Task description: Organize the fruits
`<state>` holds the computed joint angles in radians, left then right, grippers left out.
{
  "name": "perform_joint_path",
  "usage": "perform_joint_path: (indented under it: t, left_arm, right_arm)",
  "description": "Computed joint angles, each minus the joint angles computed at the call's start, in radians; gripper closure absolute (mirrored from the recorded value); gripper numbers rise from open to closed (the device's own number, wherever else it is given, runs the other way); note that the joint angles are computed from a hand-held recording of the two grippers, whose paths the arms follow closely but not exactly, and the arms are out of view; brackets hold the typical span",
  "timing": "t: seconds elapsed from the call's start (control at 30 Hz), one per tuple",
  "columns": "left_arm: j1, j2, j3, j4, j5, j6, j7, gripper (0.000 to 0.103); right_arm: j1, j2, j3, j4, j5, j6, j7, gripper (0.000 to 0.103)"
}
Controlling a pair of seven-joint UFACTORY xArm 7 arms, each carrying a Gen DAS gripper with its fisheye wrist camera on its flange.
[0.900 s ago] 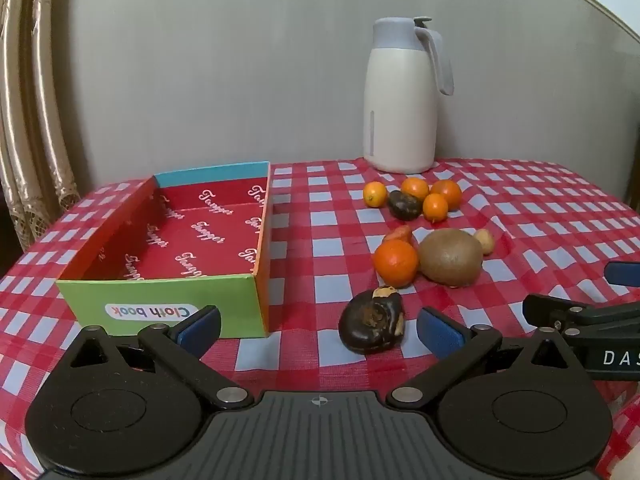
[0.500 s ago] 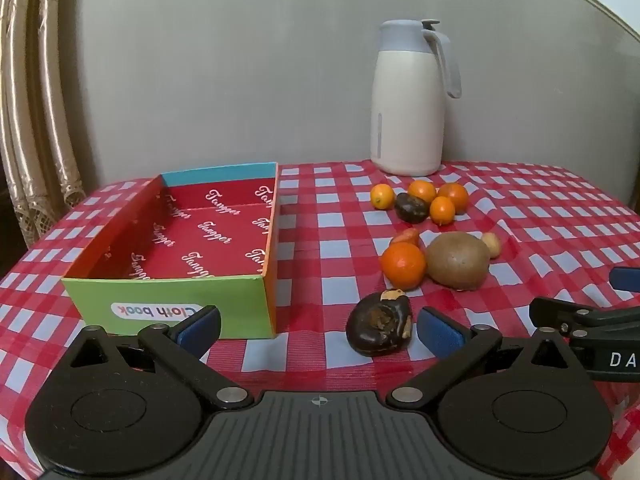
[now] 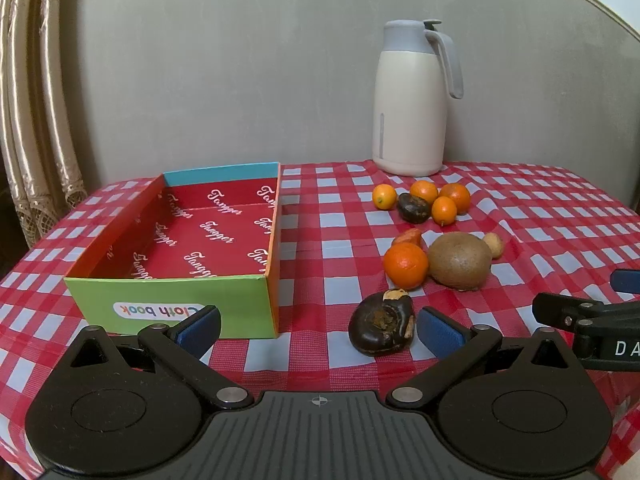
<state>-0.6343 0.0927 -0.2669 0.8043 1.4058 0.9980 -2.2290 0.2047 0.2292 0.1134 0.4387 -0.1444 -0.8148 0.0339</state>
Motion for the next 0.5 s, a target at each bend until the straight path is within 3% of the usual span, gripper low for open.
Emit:
perform_joint_path:
  t: [0.5]
  left_arm:
    - [-0.003, 0.000, -0.001, -0.002, 0.001, 0.005, 0.000, 0.000]
  right_arm:
    - [-0.007, 0.007, 0.000, 0.007, -0.012, -0.001, 0.017, 0.000]
